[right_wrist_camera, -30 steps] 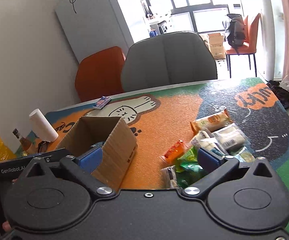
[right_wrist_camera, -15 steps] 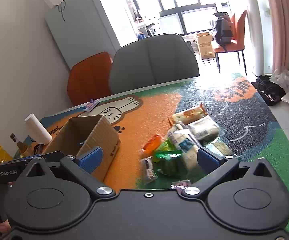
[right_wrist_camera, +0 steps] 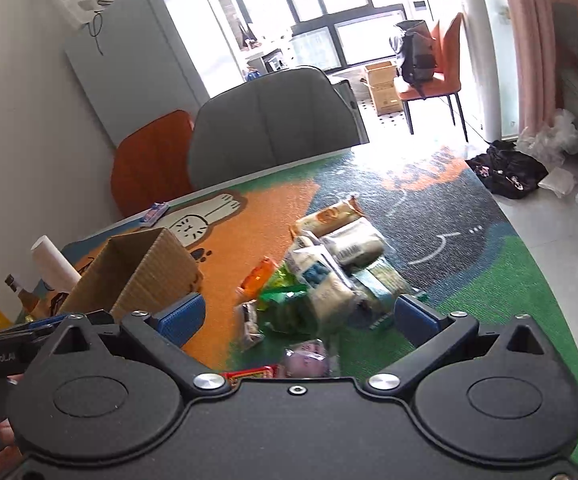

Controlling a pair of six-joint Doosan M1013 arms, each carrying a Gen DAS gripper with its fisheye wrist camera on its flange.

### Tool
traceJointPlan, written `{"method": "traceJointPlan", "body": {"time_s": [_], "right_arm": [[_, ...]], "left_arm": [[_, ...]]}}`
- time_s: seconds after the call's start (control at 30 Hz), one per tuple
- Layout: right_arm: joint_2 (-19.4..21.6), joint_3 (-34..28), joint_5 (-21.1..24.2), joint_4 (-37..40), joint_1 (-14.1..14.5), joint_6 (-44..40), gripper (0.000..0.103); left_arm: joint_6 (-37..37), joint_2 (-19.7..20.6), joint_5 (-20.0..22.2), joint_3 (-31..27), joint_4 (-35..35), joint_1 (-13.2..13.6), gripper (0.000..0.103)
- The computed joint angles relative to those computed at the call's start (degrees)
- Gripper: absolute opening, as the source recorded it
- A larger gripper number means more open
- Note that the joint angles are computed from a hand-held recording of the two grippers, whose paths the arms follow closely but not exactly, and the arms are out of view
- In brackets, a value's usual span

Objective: Organize snacks
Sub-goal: 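Move both tools back over the snack pile, then grasp the red chocolate bar with the left gripper while the right grasps the pink bun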

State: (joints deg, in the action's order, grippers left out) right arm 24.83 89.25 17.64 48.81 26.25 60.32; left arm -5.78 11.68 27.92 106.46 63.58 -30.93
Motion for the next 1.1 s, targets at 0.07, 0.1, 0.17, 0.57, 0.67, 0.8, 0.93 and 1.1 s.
{"method": "traceJointPlan", "body": {"time_s": [0.07, 0.1, 0.17, 0.57, 0.67, 0.8, 0.93, 1.1], "right_arm": [[-0.1, 0.5, -0.2, 0.7, -0.2, -0.5, 0.103], [-0.1, 0.7, -0.1, 1.1, -0.3, -0.9, 0.103], [-0.1, 0.9, 0.1, 1.6, -0.5, -1.5, 0.103], [0.8, 1.1, 1.4, 2.9, -0.7, -3.1, 0.097], [1.2, 0.9, 2.0, 2.2, -0.7, -2.4, 0.095], [1.9, 0.4, 2.9, 1.4, -0.7, -1.6, 0.093], [2.6, -0.3, 3.9, 0.3, -0.7, -0.4, 0.088], [3.9, -1.6, 5.2, -1.6, -0.6, 1.7, 0.086]], "left_arm": [[-0.5, 0.2, -0.4, 0.1, 0.5, -0.3, 0.101], [-1.2, 0.2, -0.9, 0.3, 1.1, -0.4, 0.1], [-2.4, 0.3, -1.7, 0.6, 2.2, -0.6, 0.095], [2.6, 2.4, -7.4, 0.7, -4.1, 0.2, 0.063], [4.3, 3.2, -8.0, 0.4, -5.6, 0.4, 0.06], [6.5, 4.3, -8.8, -0.1, -7.7, 0.8, 0.059], [7.4, 5.4, -9.8, -0.5, -8.5, 1.3, 0.055], [8.0, 6.8, -11.5, -1.1, -8.7, 1.9, 0.049]]}}
